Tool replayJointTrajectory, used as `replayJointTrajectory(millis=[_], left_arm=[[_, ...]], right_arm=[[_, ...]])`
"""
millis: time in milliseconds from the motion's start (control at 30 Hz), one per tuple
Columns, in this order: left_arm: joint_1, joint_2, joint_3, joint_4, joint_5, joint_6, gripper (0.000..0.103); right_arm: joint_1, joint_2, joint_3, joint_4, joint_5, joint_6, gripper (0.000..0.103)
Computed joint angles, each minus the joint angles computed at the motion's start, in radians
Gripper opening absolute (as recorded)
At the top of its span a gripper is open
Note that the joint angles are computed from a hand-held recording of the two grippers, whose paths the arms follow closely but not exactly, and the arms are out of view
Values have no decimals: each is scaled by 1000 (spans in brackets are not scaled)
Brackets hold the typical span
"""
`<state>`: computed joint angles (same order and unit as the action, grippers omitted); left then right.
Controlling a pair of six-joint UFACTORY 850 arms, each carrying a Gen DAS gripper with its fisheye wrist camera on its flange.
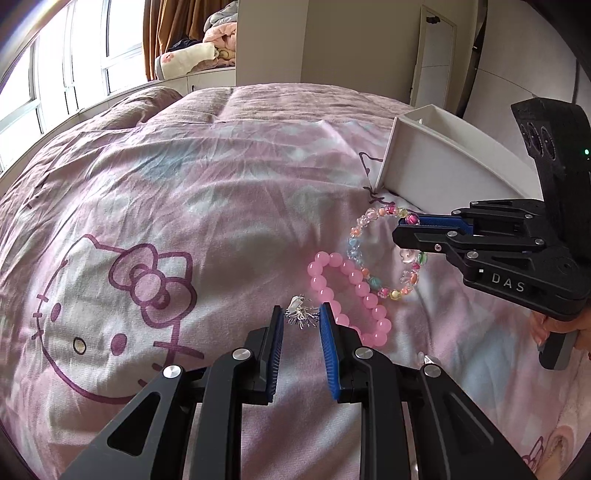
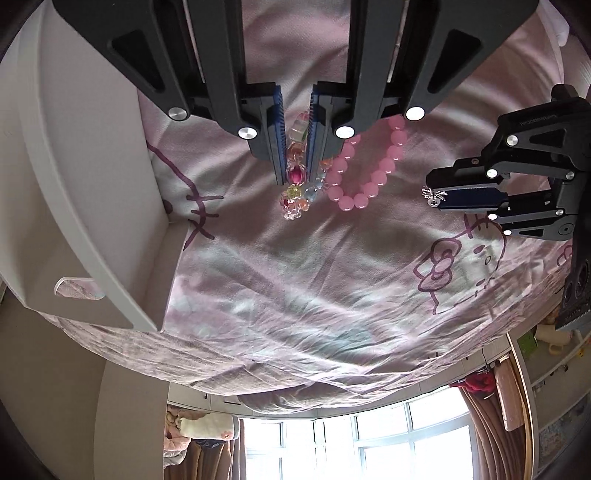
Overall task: Organize jewelry
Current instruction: 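Carry the charm and multicolour bracelet into the tray and open both tools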
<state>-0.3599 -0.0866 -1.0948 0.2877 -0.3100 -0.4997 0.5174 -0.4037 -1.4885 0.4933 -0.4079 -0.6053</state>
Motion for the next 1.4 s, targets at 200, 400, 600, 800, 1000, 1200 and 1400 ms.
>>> replayJointTrajectory(millis=[200,400,600,800,1000,1200,1400], left_arm=[[4,-2,-75,-38,26,11,25],[-21,-38,-197,-62,0,62,25],[-60,-91,-334,-77,-55,122,25],[-103,-152,-439,-100,-66,127,25],[-148,-232,-541,-148,-95,183,25],[-180,-335,-664,-200,-128,212,25],[-190,-444,-804,-224,-184,174,25]], right_arm=[[-30,73,15,173,3,-111,11],[-47,164,53,139,64,-104,11],[-79,239,76,103,116,-79,11],[-125,300,98,59,157,-37,11],[-171,345,123,-183,190,173,11],[-233,348,132,15,162,14,11],[-233,345,137,-330,186,308,11]])
